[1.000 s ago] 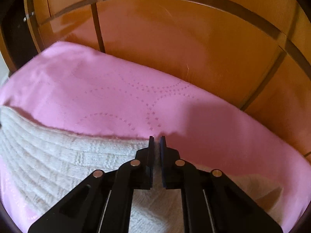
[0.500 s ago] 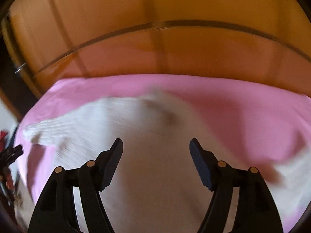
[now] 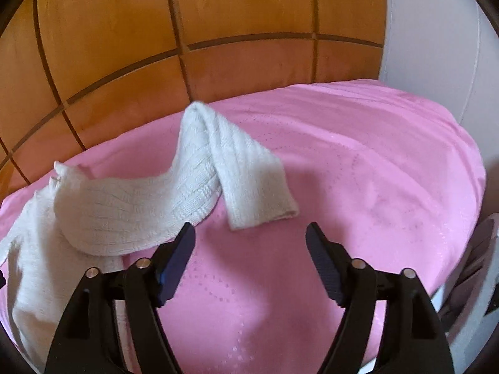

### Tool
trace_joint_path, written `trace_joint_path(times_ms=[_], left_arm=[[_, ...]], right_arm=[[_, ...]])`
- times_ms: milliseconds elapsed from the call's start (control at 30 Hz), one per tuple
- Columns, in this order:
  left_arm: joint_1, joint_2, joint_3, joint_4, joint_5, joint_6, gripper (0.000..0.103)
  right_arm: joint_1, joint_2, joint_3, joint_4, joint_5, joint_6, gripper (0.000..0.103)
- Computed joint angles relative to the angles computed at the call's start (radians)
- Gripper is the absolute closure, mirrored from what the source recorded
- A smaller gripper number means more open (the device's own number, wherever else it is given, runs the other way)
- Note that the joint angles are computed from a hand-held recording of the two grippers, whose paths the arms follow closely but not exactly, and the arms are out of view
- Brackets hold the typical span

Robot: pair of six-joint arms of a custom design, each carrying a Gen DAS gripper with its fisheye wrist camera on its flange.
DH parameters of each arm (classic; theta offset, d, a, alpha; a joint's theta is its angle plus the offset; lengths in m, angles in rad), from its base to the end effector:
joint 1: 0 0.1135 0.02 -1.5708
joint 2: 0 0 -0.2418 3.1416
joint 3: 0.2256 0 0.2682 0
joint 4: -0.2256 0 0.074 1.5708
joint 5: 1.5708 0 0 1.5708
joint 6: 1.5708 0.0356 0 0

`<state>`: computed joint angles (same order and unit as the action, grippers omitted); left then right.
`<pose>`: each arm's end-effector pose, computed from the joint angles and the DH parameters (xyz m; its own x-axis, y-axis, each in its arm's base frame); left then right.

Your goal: Fold small clothes

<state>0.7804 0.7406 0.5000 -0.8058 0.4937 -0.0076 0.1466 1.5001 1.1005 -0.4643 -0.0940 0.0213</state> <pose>0.1273 0.1023 0.1814 -0.6117 -0.6150 -0.4976 -0.4556 0.7881 -0.4140 0.3340 0.0527 0.2250 -0.7564 -0.0902 -0.6478 -0.1897 0.9781 0.0852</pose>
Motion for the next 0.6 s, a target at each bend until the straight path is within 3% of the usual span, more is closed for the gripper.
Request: trace_joint_path(times_ms=[167,267,300,367,433,600], left_arm=[[-0.23,-0.088,-0.018,-0.027,-0.12,-0.112,0.04],[-0.249,-0.065,-0.002,-0.045,-0.124,-0.092,0.04],[-0.28,-0.053,0.002,-0.038,-0.124,-0.109,0.04],[-0.315,-0.025,0.014,-0.024,-0.089,-0.103,0.04],[-0.379,0.013,0.031,0.018,-0.059,-0.123,0.04],[-0.52,0.289,0.123,0.212,0.118,-0.166,0.038]], right_arm=[[0.063,0.22,0.086,0.116,0.143,-0.054,0.029],[0.103,0.359,0.163,0.161,0.25,-0.082,0.064],[0.095,0.38,0.194,0.149,0.248,-0.081,0.093],[0.082,0.378,0.229,0.117,0.264,-0.079,0.096],[0.058,0.336,0.228,0.116,0.209,-0.073,0.096],[-0.019,0.126,0.204,0.041,0.093,-0.125,0.096]])
